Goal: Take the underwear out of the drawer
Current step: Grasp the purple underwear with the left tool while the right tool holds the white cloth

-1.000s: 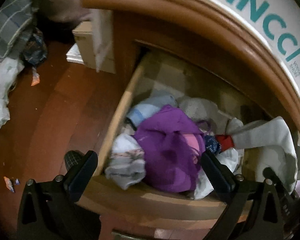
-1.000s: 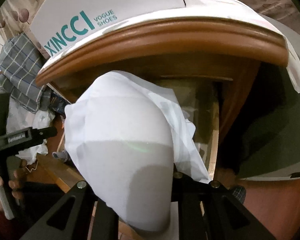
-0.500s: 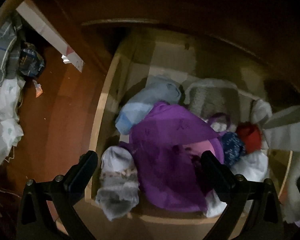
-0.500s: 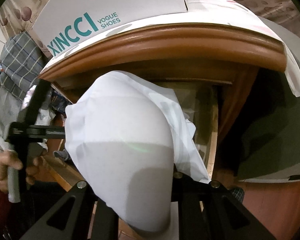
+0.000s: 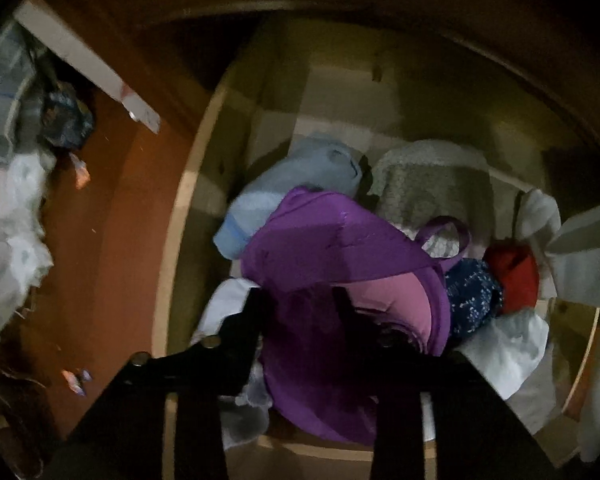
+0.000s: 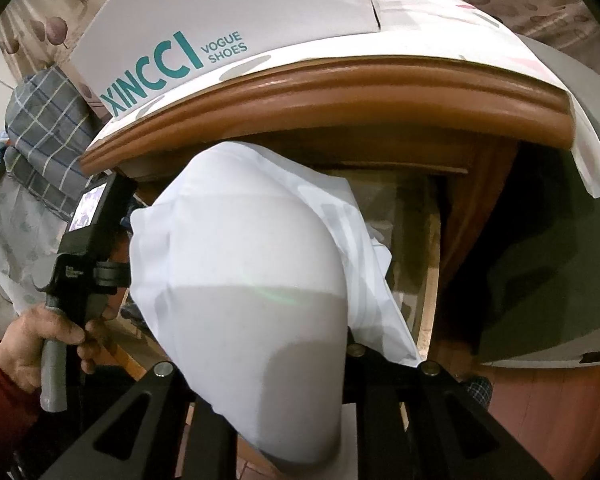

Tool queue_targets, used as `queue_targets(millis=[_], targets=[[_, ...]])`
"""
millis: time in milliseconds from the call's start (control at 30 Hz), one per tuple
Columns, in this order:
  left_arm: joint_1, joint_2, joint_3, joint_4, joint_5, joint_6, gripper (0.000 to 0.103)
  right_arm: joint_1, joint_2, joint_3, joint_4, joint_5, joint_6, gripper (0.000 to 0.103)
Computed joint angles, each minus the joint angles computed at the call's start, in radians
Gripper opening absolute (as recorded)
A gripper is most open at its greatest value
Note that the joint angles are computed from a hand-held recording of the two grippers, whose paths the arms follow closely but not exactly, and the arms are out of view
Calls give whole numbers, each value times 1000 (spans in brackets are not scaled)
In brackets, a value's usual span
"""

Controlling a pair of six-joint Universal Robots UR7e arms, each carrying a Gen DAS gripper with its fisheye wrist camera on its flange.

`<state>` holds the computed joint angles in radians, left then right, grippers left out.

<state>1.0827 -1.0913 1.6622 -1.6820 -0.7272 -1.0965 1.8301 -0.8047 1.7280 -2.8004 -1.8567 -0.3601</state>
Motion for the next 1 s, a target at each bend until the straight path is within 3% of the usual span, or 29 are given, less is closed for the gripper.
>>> queue_targets(millis=[200,433,700,1000], targets=[[-37,-56,56,-9,43,-49,14,-4,-15,16,-12,9,-1,15],[-103,-143,130,-73,85,-59,13,-3,-24,28,-23,11,-9,15],[-202,-224,163,-63,162,-91,13,3,-26,37,-41,-2,-15,15],[-339,-316,130,98,253,-164,13,4,-22,41,-52,-39,-2,15]])
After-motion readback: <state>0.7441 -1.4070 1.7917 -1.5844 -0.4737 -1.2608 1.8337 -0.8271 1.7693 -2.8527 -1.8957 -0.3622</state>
